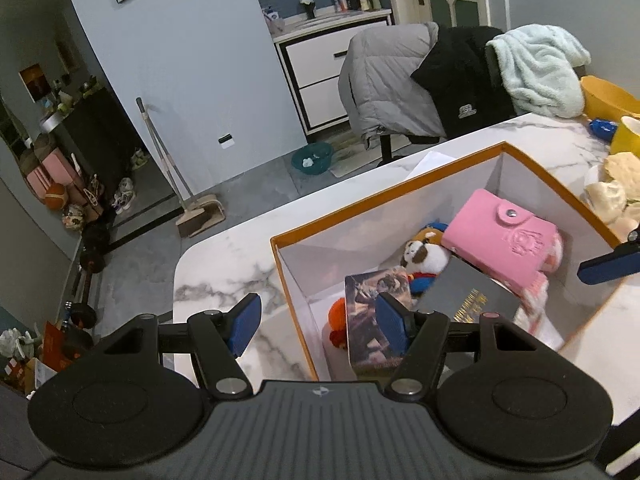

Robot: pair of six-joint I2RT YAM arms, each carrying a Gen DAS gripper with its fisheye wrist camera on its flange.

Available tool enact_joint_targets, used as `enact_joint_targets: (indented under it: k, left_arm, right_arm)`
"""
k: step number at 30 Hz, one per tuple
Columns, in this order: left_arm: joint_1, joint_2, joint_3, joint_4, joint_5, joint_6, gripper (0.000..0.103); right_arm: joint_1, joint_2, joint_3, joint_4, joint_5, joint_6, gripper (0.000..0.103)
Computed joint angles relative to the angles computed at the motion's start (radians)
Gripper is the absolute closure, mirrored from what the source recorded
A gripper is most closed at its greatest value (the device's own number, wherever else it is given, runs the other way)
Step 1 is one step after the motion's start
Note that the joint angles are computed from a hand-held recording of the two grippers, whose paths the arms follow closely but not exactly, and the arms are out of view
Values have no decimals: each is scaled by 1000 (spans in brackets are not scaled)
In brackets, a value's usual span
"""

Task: Organize objects
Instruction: 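Lower the fruit and grey box into the orange box and open both tools, then move the left tool to the white lotion tube while the right tool approaches the yellow tape measure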

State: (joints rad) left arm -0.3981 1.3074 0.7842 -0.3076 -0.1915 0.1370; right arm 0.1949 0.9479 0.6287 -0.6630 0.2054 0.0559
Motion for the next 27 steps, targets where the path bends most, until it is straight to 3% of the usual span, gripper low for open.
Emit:
enact_joint_targets:
  k: [15, 27]
  left_arm:
    - [-75, -285, -190, -109, 45, -50, 28]
    - [-263, -344, -330, -148, 24, -194, 28]
  right_arm:
    - [181, -196, -78, -203, 115, 178, 12]
    - [229, -301, -198, -266, 119, 258, 12]
